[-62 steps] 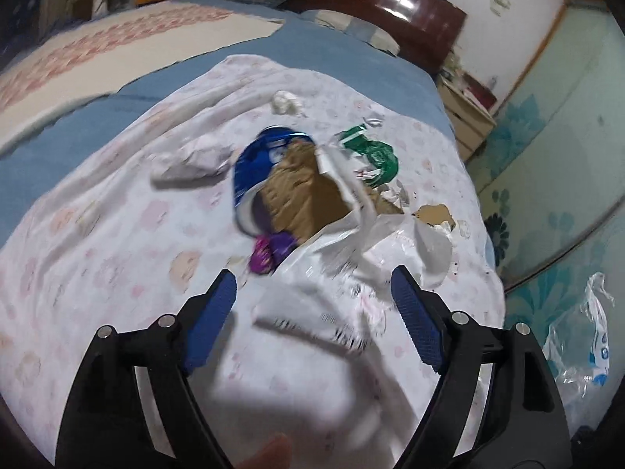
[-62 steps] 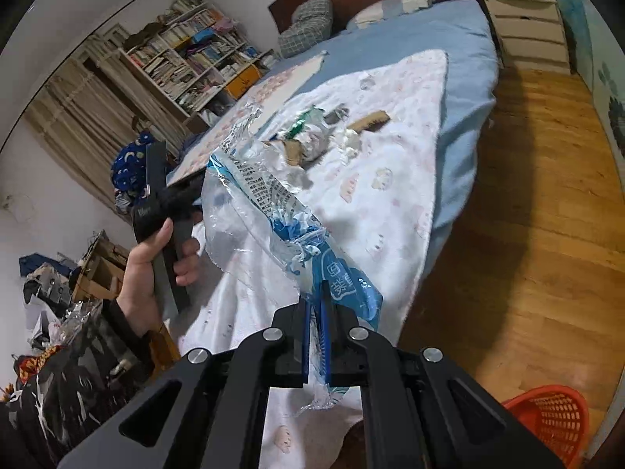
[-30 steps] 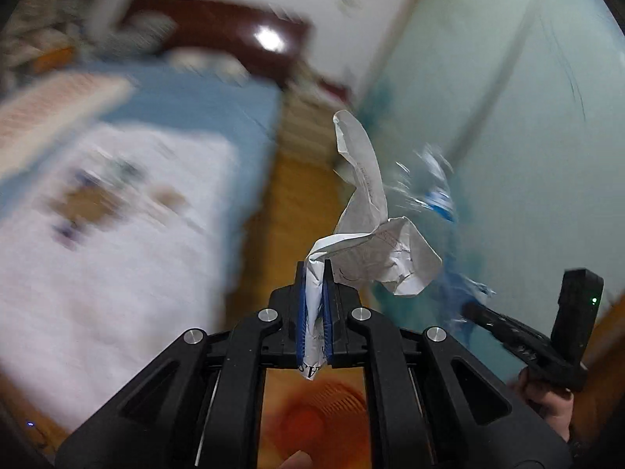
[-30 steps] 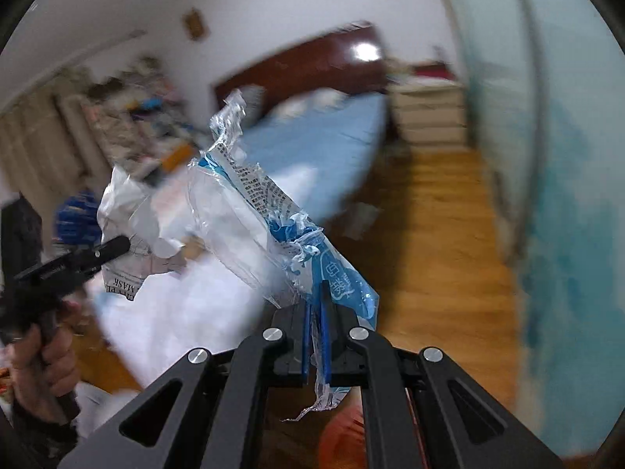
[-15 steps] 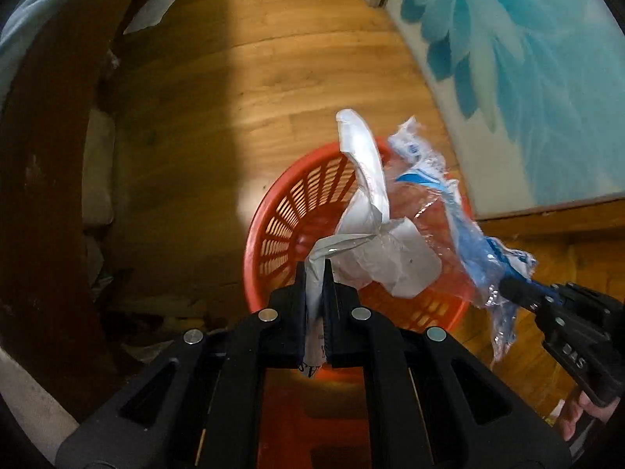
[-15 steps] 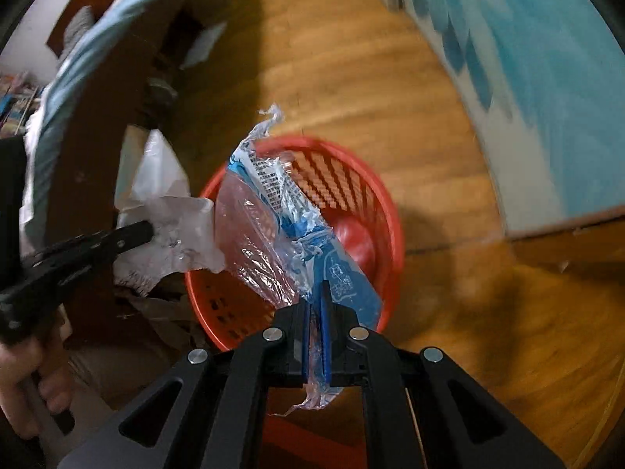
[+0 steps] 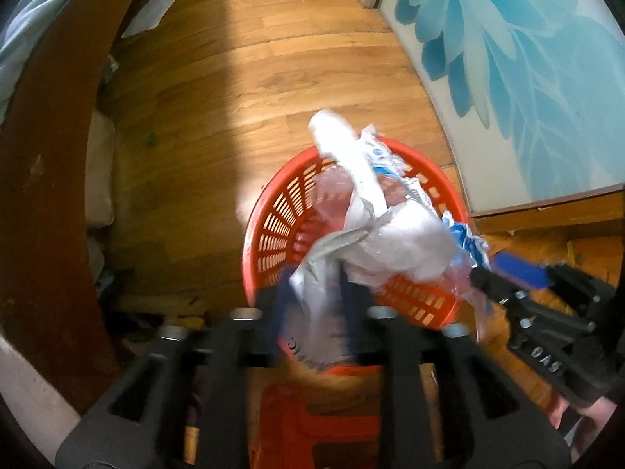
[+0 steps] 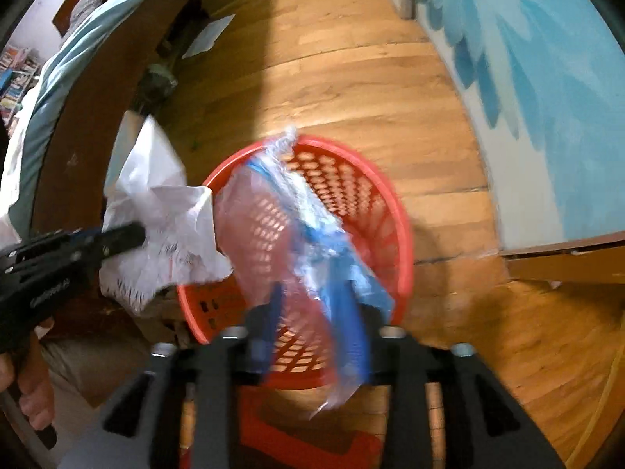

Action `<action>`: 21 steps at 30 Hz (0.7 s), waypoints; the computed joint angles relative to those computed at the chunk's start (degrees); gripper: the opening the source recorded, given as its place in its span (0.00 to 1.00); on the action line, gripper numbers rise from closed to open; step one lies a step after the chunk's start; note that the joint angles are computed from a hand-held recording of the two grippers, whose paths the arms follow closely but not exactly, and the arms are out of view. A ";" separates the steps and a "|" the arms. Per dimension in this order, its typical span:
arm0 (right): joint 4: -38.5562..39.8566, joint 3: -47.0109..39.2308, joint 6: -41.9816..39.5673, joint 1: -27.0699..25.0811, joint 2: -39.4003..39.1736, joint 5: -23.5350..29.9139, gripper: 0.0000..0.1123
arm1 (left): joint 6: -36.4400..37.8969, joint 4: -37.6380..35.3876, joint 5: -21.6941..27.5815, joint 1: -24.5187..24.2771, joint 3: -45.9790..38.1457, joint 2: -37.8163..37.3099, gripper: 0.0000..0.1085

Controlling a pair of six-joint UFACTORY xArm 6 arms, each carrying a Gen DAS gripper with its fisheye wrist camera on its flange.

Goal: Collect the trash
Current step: 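Carry both items to the red basket and open both tools to drop them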

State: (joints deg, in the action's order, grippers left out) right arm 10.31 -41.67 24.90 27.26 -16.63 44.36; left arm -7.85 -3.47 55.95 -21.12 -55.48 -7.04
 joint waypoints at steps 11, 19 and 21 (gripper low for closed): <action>-2.46 -7.42 0.21 -2.43 -3.70 0.07 0.50 | -0.48 0.58 -0.54 4.26 0.06 -10.64 0.50; -3.08 -29.73 -10.26 6.35 5.97 -3.59 0.59 | 8.25 -1.91 -8.19 24.56 -3.67 -21.38 0.72; -2.70 -37.89 -13.54 9.11 11.09 -3.19 0.59 | 11.86 -5.48 -11.47 33.32 -5.75 -20.86 0.75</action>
State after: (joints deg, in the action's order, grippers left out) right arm 7.61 -79.56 11.36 36.37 -5.54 41.17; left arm 4.01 -8.95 44.48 12.20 -61.23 -27.90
